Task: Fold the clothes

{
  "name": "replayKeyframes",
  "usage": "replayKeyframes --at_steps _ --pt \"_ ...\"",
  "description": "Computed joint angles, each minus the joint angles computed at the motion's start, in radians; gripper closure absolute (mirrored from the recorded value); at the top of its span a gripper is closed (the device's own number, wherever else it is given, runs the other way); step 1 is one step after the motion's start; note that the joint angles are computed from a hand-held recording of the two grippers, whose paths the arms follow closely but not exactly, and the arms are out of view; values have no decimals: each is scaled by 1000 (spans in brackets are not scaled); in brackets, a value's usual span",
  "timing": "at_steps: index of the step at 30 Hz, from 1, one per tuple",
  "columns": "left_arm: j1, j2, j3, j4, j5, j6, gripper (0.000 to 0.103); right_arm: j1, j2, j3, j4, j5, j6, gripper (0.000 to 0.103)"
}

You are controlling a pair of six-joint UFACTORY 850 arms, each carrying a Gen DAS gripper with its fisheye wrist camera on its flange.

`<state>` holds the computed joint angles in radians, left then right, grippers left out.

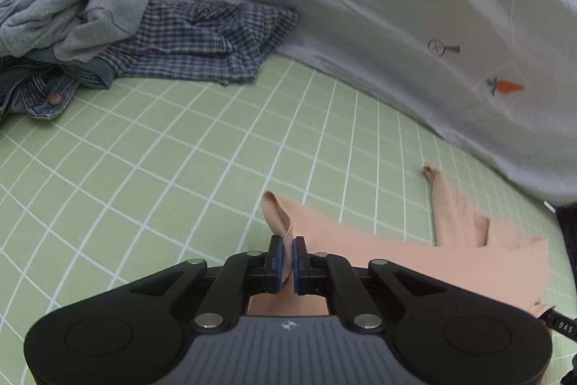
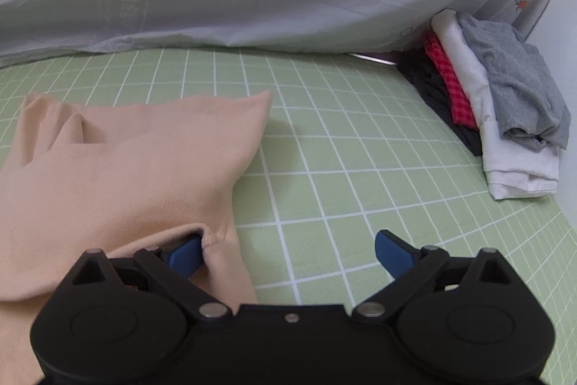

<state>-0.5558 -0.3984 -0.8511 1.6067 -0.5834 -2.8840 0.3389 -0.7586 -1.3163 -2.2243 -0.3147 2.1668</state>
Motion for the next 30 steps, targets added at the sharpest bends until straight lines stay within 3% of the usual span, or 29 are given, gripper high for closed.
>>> replayKeyframes --at_steps 4,8,11,15,17,19,21,24,30 --pt "-21 92 34 18 -102 -35 97 10 43 47 -188 -63 213 3" --pt "-49 166 53 12 -232 -40 97 29 71 81 -302 -121 313 3" --pt "-52 186 67 -40 -294 -13 97 39 79 91 -403 -105 385 3" --pt "-12 133 78 -183 -252 39 97 50 64 78 -567 -33 477 3" --pt "29 109 85 -244 -158 71 96 58 52 64 -603 16 494 3" --pt "42 98 87 -289 -113 89 93 60 51 60 -630 45 518 3" --pt "42 89 84 -317 -89 102 66 56 62 70 -681 50 569 3" --pt "17 75 63 -301 -90 128 42 38 93 101 -769 52 680 3" --pt "-47 54 3 -250 -79 165 26 -19 189 213 -792 14 768 3"
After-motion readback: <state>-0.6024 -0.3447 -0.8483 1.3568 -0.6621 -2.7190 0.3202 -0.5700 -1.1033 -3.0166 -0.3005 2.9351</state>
